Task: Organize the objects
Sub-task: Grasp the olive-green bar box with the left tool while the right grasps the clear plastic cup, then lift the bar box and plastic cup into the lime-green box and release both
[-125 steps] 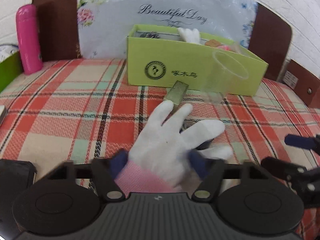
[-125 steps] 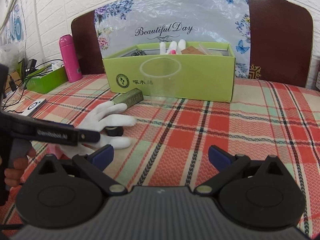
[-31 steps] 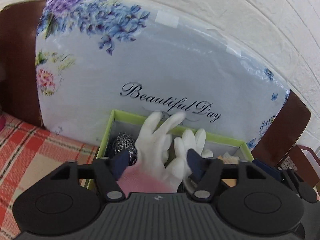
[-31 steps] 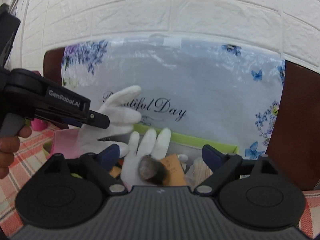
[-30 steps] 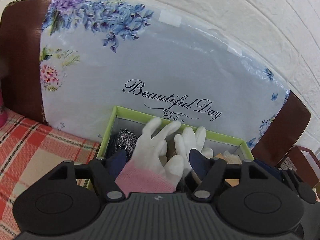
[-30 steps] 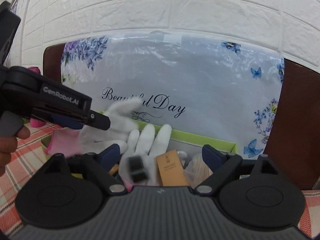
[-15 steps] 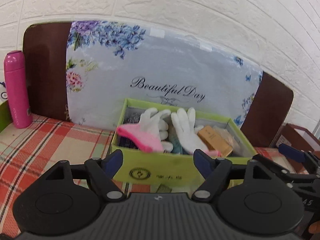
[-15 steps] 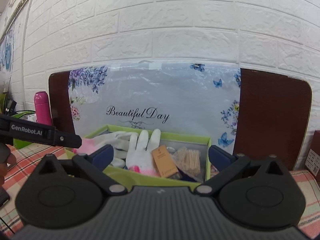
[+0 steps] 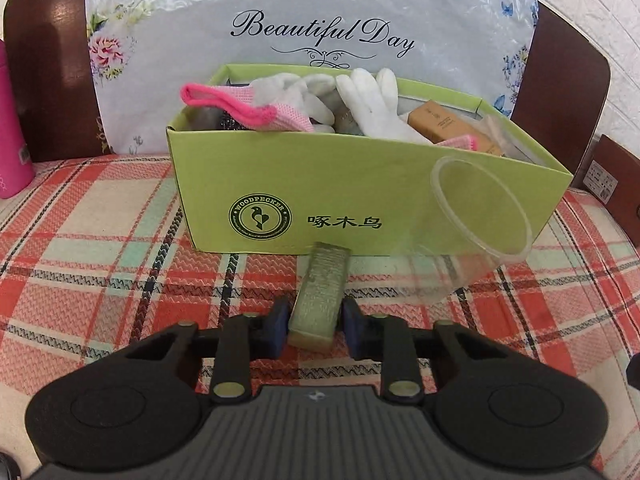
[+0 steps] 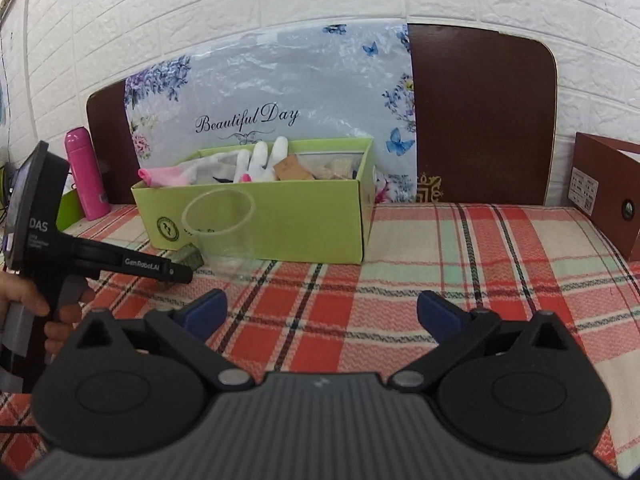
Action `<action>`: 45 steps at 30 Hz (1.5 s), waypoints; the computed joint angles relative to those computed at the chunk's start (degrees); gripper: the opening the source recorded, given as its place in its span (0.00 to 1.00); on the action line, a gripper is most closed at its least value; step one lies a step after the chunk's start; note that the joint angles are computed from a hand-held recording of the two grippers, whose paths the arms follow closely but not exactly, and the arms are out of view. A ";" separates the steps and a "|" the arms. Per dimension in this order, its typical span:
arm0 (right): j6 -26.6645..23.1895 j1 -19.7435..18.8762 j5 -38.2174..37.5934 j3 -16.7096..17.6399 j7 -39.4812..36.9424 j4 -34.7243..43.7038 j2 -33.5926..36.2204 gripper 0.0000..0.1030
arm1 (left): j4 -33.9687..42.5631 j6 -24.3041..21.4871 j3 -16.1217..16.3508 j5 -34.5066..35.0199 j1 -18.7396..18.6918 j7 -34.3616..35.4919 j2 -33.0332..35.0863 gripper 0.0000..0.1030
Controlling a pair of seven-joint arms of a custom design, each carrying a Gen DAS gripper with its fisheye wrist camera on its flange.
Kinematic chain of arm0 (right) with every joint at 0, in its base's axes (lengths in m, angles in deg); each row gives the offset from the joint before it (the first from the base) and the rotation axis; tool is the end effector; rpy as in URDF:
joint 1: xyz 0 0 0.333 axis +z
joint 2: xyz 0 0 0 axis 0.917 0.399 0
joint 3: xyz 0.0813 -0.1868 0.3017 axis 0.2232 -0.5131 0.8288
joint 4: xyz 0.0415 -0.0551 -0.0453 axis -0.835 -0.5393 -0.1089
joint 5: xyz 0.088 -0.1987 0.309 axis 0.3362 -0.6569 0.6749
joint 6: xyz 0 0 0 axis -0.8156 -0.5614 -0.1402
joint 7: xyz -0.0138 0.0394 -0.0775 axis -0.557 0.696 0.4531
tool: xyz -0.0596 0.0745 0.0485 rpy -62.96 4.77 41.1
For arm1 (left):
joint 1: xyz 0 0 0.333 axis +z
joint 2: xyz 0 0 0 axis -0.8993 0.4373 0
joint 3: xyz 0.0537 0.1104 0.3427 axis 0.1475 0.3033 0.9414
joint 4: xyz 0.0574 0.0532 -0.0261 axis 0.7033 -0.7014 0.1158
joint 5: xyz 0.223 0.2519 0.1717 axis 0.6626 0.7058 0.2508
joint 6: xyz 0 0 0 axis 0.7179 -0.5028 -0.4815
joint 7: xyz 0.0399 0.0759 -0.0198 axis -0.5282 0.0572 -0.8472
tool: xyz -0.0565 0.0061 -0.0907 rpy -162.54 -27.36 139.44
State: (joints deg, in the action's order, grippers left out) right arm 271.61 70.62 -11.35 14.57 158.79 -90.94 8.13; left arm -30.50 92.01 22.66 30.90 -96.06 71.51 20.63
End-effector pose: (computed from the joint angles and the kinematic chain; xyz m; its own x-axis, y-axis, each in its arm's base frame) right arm 0.6459 0.3060 0.3356 0.5656 -0.8186 -0.0999 -0.4619 -0.2141 -0.8607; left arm 0.6423 -0.3965 0.3210 0.2624 -0.9583 0.1132 -0.6244 -0.2580 -0.7373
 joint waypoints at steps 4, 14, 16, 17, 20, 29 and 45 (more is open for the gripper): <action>-0.33 -1.11 -1.36 1.34 -0.01 -0.61 0.27 1.00 | -4.07 0.80 -0.17 1.03 -0.81 -3.07 -2.80 0.23; -5.38 3.56 -2.81 2.98 -6.55 10.70 6.23 0.93 | -12.95 -7.90 -3.51 8.01 -3.11 -18.72 -8.24 0.23; -8.02 6.23 -0.98 1.67 -8.37 14.70 7.52 0.91 | -13.83 -8.06 -4.53 9.37 -2.37 -20.76 -8.76 0.23; -8.45 7.57 -0.23 0.96 -9.34 16.72 8.43 0.91 | -14.11 -7.91 -4.99 9.81 -1.86 -21.19 -8.92 0.23; -10.23 12.89 3.07 -3.68 -11.68 22.74 10.68 0.84 | -13.72 -8.24 -5.99 9.62 -0.64 -20.99 -8.74 0.29; -8.46 5.38 6.90 5.74 -18.13 18.31 10.77 0.47 | -13.48 -6.61 -6.39 10.07 0.05 -20.64 -8.49 0.23; 1.72 -11.33 -8.20 20.97 -7.24 8.40 9.49 0.47 | -7.87 -9.21 -7.07 23.41 0.24 -23.89 -12.26 0.23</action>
